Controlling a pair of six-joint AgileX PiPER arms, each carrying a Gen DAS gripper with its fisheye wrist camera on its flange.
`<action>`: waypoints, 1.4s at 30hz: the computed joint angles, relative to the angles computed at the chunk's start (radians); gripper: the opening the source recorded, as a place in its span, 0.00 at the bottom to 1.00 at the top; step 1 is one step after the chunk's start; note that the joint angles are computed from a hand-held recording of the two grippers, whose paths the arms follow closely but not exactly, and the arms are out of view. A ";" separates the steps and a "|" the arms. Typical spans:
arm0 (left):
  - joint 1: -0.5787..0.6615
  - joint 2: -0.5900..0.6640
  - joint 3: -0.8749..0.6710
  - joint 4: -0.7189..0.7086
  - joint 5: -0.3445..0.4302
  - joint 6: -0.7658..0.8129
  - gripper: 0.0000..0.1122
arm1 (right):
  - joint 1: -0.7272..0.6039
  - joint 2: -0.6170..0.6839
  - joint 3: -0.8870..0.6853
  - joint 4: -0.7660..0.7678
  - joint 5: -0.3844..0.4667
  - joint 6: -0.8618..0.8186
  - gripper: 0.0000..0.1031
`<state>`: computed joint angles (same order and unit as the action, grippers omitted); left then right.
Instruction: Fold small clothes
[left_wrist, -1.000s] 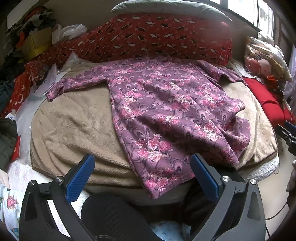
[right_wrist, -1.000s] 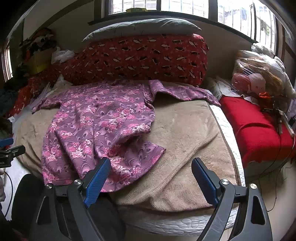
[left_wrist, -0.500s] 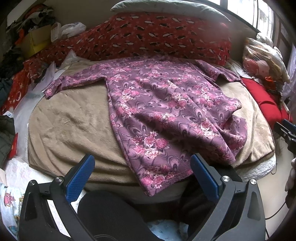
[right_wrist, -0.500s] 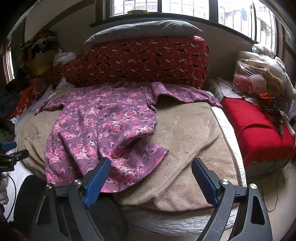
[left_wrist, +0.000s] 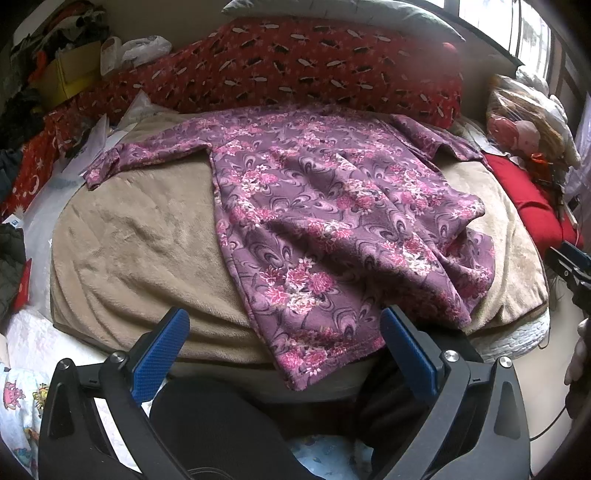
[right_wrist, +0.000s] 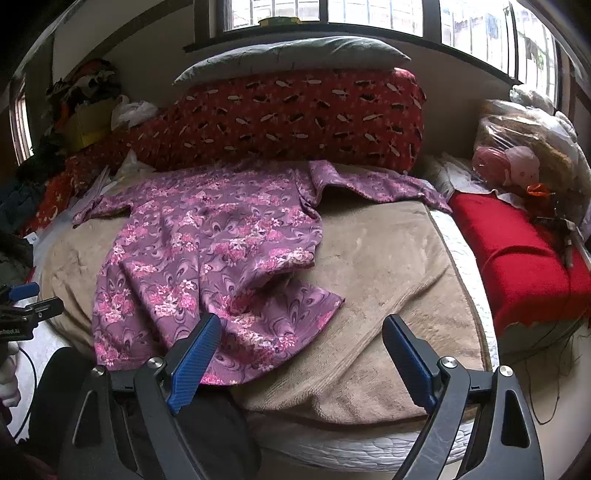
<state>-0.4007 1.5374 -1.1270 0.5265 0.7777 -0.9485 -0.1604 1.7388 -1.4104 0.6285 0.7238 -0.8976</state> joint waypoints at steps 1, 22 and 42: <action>0.004 0.001 0.000 -0.005 -0.003 0.006 0.92 | 0.002 0.003 -0.002 -0.001 0.001 0.002 0.88; 0.298 0.192 -0.041 -0.388 -0.026 0.322 0.92 | -0.015 0.313 -0.293 -0.131 0.119 0.293 0.87; 0.667 0.068 0.114 -1.198 0.037 1.028 0.02 | -0.126 0.369 -0.369 0.251 0.436 0.126 0.04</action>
